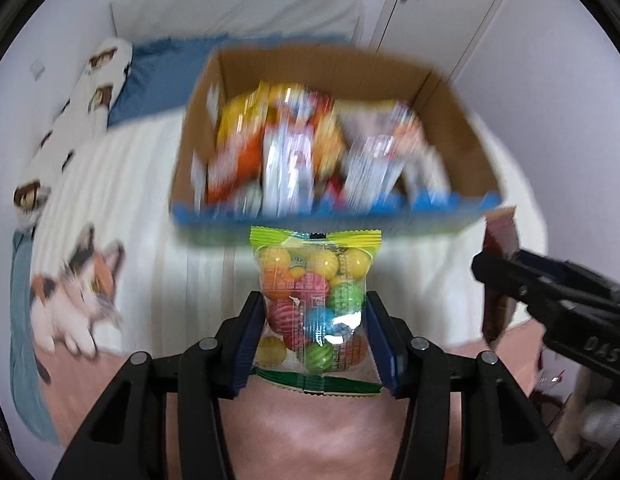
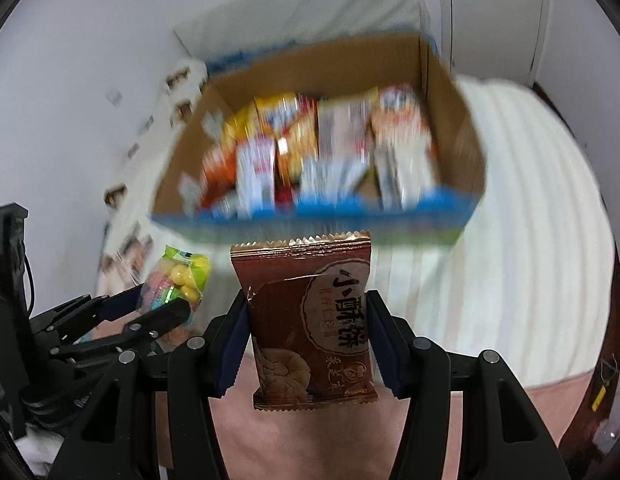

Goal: Organize snacks
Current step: 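Carry the candy bag and brown biscuit packet into the box and release both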

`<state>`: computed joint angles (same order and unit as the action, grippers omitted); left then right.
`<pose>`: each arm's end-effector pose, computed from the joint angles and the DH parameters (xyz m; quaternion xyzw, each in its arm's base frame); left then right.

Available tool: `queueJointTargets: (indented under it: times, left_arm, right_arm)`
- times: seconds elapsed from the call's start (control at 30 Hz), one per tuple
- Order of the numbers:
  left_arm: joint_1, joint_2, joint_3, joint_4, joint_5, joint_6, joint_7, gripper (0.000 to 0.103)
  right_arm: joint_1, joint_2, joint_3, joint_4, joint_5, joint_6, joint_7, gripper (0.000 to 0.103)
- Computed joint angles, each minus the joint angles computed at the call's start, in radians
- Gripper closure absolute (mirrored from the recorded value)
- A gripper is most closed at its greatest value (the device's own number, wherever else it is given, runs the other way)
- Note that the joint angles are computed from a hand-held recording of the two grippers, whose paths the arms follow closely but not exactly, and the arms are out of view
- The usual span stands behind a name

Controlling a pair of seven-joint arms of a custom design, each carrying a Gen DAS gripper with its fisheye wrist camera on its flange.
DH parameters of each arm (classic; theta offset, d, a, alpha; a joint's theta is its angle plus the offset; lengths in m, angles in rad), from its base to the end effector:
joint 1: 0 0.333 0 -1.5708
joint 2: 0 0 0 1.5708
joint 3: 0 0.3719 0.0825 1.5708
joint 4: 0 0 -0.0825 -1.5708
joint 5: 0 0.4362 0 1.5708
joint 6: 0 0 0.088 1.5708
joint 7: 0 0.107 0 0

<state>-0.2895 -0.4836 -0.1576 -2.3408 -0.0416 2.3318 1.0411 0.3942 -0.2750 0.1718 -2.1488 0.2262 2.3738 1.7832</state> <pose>0.4193 -0.2141 0.5984 -0.7225 0.6507 -0.2167 0.0868 0.4572 0.3044 0.6079 -0.7592 0.5983 -0.0276 0.2546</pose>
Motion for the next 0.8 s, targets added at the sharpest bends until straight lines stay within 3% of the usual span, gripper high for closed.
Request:
queueJointTargets:
  times: [0.13, 0.27, 0.37, 0.5, 0.67, 0.73, 0.8]
  left_arm:
    - [-0.003, 0.083, 0.053, 0.127, -0.061, 0.023, 0.087, 0.056]
    - [0.029, 0.192, 0.059, 0.237, -0.096, 0.018, 0.156, 0.056]
    - [0.054, 0.314, 0.067, 0.353, -0.159, -0.031, 0.225, 0.055]
    - [0.099, 0.435, 0.034, 0.453, -0.192, -0.106, 0.273, 0.055]
    - [0.138, 0.563, -0.007, 0.529, -0.146, -0.206, 0.256, 0.055]
    - [0.149, 0.582, -0.017, 0.53, -0.149, -0.218, 0.255, 0.054]
    - [0.161, 0.579, -0.023, 0.515, -0.173, -0.201, 0.268, 0.043]
  right_arm:
    - [-0.019, 0.078, -0.017, 0.142, -0.029, -0.016, -0.022, 0.045]
    - [-0.035, 0.167, -0.034, 0.254, -0.048, -0.045, -0.019, 0.045]
    - [-0.044, 0.247, -0.051, 0.328, -0.037, -0.085, -0.016, 0.045]
    - [-0.046, 0.337, -0.066, 0.384, -0.02, -0.125, 0.003, 0.045]
    - [-0.048, 0.441, -0.072, 0.439, 0.045, -0.226, -0.019, 0.043]
    - [-0.043, 0.455, -0.078, 0.443, 0.031, -0.247, 0.001, 0.038]
    - [-0.036, 0.454, -0.084, 0.434, -0.003, -0.24, 0.015, 0.008]
